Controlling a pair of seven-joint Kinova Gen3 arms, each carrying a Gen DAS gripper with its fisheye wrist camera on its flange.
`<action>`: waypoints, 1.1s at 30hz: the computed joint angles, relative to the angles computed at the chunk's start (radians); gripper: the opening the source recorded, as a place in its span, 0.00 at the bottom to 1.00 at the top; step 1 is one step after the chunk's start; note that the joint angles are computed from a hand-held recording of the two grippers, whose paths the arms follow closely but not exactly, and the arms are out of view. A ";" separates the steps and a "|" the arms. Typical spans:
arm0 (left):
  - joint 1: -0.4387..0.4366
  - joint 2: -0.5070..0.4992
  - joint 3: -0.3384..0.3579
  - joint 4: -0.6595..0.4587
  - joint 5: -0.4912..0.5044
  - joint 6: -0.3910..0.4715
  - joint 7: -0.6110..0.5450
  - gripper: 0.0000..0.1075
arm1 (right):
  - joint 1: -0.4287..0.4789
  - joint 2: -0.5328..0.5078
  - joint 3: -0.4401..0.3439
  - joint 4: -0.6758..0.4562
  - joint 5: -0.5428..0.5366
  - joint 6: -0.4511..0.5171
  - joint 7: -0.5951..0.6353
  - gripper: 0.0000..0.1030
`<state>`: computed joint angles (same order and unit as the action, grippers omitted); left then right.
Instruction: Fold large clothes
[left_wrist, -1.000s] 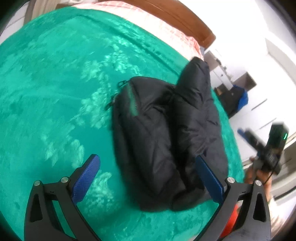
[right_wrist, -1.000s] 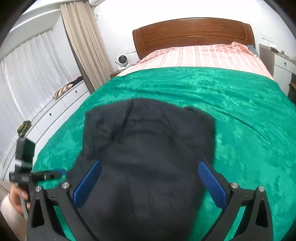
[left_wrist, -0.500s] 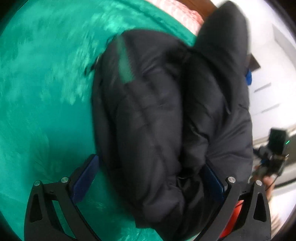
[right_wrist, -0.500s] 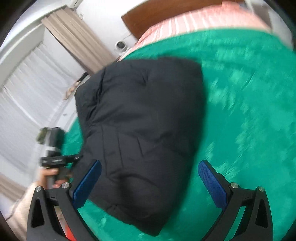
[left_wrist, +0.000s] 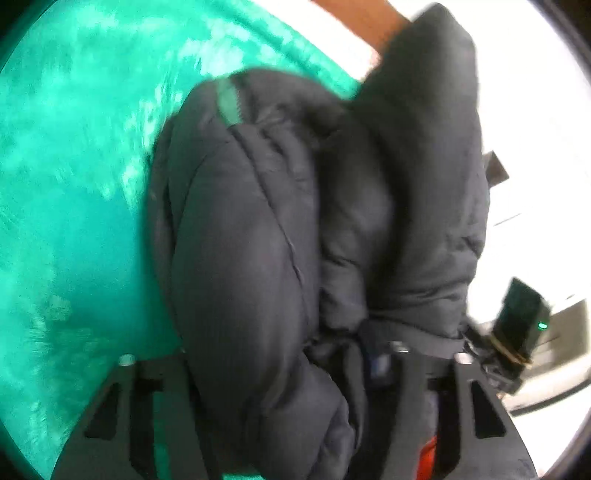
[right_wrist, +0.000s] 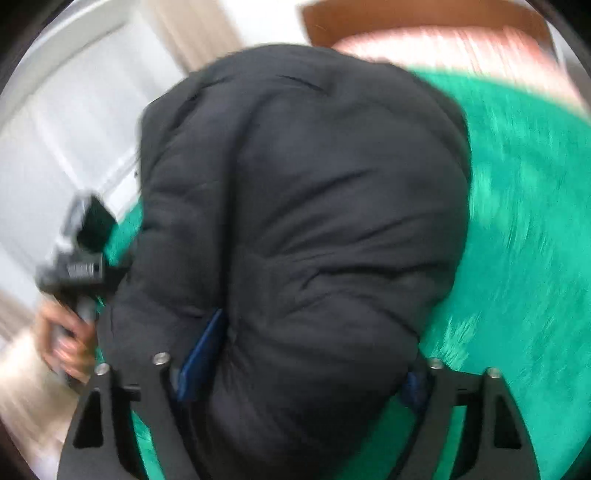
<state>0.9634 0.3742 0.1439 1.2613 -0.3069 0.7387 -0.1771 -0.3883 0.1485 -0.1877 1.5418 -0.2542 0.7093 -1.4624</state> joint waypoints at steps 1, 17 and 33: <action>0.043 0.008 -0.025 -0.032 -0.040 0.041 0.015 0.44 | -0.009 -0.019 -0.011 0.024 0.036 -0.037 -0.002 0.72; 0.214 0.198 -0.123 -0.606 -0.342 0.397 -0.138 0.40 | 0.212 -0.069 -0.332 -0.047 0.404 -0.240 -0.135 0.69; 0.227 0.167 -0.262 -0.444 -0.293 0.392 -0.022 0.89 | 0.364 0.032 -0.239 -0.111 0.108 -0.059 -0.098 0.99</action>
